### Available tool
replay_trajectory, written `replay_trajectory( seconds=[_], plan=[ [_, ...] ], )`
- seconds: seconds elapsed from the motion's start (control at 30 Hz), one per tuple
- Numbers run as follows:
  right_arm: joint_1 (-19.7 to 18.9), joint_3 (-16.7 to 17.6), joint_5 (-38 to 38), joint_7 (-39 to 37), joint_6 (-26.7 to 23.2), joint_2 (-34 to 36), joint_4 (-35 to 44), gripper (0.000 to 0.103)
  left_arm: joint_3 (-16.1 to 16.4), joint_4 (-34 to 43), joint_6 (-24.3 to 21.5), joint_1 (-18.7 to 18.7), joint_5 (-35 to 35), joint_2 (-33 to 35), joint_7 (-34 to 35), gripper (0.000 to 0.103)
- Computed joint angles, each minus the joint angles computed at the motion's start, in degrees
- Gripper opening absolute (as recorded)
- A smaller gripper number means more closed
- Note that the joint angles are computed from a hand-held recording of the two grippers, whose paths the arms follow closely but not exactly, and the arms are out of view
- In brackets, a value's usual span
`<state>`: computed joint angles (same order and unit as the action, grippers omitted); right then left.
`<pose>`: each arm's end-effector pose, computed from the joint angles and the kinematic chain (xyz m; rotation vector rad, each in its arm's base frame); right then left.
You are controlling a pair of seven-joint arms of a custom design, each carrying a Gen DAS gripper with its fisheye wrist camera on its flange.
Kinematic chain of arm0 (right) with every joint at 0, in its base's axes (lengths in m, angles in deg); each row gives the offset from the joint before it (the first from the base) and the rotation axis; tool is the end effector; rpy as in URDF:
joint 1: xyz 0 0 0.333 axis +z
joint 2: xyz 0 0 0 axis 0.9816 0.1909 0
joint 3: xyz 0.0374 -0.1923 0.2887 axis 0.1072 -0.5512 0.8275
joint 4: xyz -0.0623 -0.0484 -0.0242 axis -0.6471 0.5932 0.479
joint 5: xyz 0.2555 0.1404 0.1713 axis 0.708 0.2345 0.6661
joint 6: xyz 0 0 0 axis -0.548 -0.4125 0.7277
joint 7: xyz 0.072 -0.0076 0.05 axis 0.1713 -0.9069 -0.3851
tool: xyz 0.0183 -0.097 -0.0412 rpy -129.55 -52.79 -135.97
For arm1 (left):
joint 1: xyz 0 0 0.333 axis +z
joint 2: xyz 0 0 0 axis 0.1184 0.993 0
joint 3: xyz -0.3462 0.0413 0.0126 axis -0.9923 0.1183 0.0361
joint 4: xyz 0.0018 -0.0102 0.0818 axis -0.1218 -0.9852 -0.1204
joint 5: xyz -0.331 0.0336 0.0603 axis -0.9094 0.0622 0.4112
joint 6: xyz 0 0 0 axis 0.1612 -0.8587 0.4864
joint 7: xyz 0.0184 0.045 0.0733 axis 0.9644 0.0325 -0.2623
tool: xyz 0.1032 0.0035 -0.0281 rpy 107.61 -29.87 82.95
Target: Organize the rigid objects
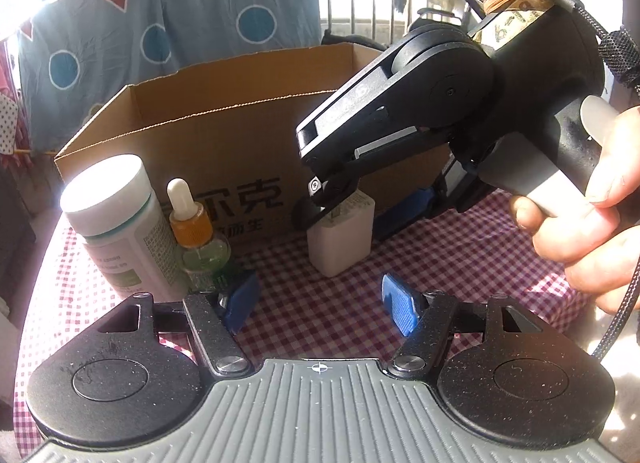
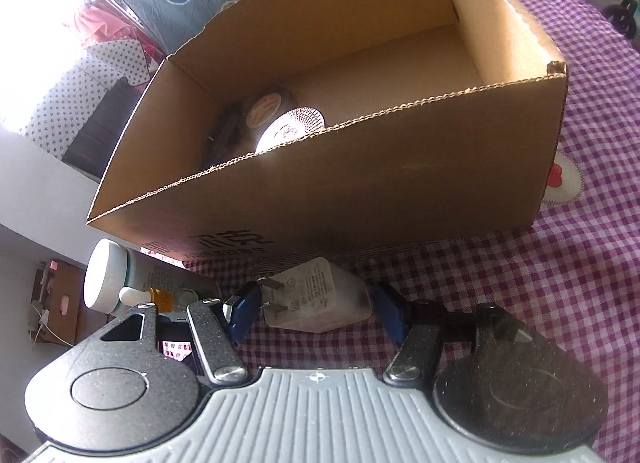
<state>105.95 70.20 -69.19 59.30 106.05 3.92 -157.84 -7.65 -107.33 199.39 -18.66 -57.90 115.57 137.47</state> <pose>0.5645 0.4197 0.3613 -1.5302 1.8854 0.0741 0.4719 -0.3218 0.3383 -1.1742 2.2017 -1.0511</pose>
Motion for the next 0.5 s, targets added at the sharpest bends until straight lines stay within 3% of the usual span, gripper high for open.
replay_trajectory(
  seconds=[0.17, 0.23, 0.4, 0.5],
  plan=[
    [-2.5, 1.6, 0.1, 1.8, 12.9, -3.1, -8.9, 0.065, 1.9, 3.5, -1.0, -3.2, -2.5, 2.0, 1.7, 0.068],
    [-4.1, 2.7, -0.5, 3.4, 17.0, -2.8, -10.6, 0.059, 3.2, 5.2, -1.8, -5.1, -4.9, 2.7, 2.5, 0.068],
    [-7.2, 4.0, -4.2, 7.4, 22.3, -0.6, -11.3, 0.044, 3.2, 6.8, -3.4, -5.5, -6.2, 3.4, 2.5, 0.065],
    [-11.3, 7.2, -7.8, 10.6, 23.9, 1.4, -10.8, 0.04, 5.8, 8.4, -4.5, -8.2, -9.2, 3.9, 3.6, 0.063]
  ],
)
